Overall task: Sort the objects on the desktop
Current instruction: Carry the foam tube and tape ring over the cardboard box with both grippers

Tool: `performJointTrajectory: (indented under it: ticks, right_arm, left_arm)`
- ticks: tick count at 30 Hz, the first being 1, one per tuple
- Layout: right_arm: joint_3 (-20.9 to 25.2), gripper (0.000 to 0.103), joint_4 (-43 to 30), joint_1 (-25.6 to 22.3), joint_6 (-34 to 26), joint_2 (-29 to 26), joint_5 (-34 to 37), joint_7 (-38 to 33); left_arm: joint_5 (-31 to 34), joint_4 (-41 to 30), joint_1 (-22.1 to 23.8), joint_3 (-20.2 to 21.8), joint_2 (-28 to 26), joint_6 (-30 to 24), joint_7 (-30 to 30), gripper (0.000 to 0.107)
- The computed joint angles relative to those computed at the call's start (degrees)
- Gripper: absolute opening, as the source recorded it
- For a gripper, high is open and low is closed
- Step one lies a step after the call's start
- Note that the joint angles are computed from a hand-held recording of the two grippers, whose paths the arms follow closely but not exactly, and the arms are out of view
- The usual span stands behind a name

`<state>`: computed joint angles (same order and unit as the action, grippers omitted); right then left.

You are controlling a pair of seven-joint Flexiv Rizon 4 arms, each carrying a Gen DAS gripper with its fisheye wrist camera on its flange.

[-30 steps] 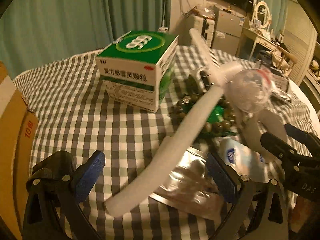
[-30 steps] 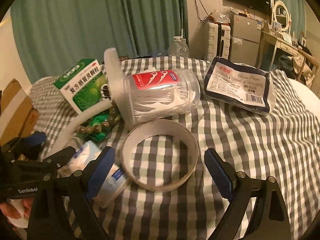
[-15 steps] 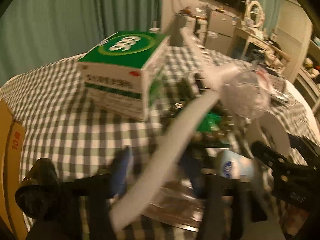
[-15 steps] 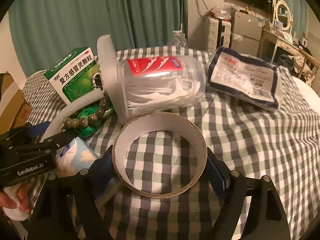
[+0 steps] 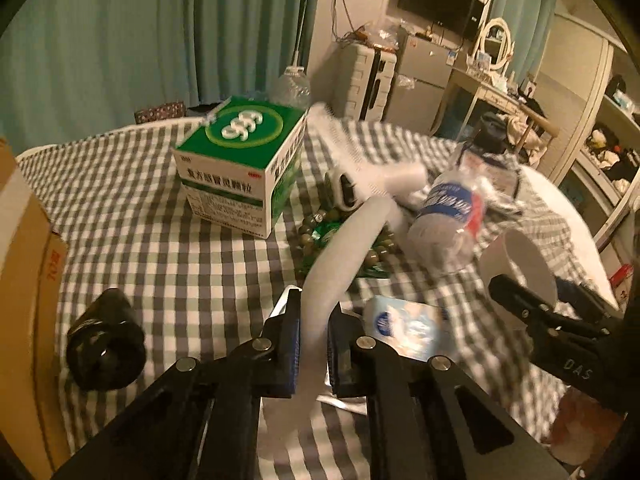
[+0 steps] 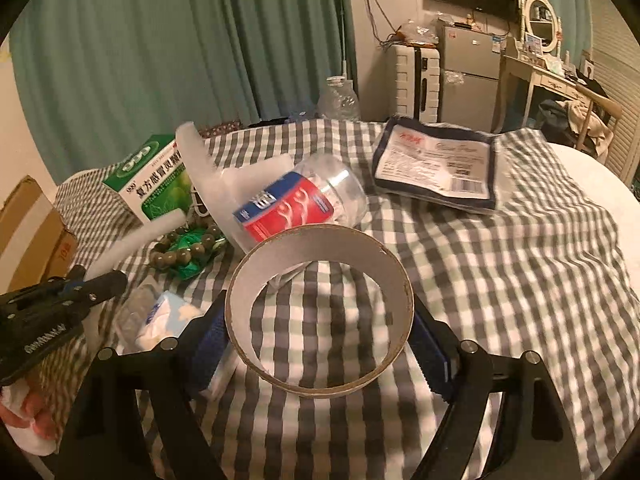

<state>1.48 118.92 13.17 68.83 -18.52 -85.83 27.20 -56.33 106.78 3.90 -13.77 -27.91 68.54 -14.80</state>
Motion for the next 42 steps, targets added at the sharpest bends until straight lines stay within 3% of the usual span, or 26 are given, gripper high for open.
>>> performJointTrajectory:
  ticks: [6, 17, 22, 32, 42]
  right_arm:
    - [1.15, 0.082, 1.78, 0.41, -0.77, 3.01, 3.70, -1.59]
    - [6.24, 0.082, 3.06, 6.43, -9.07, 10.08, 13.75, -5.16]
    - [8.34, 0.082, -0.47, 10.01, -16.25, 11.51, 17.75, -10.68]
    - [9.99, 0.082, -12.20, 17.01, -26.49, 9.94, 18.84, -20.38]
    - [6.97, 0.082, -27.01, 23.23, -24.88, 1.92, 18.55, -28.16]
  left_arm:
    - [-1.90, 3.02, 0.05, 1.77, 5.81, -3.47, 0.80, 0.010]
    - [-4.69, 6.99, -1.85, 9.03, 16.07, -12.35, 1.07, 0.010]
    - [0.02, 5.76, -0.57, 12.71, 18.36, -18.74, -5.52, 0.010]
    - [6.36, -2.57, 5.16, 16.46, 19.61, -27.99, -9.35, 0.010]
    - [8.68, -17.48, 12.78, 17.41, 15.09, -35.67, -12.93, 0.010]
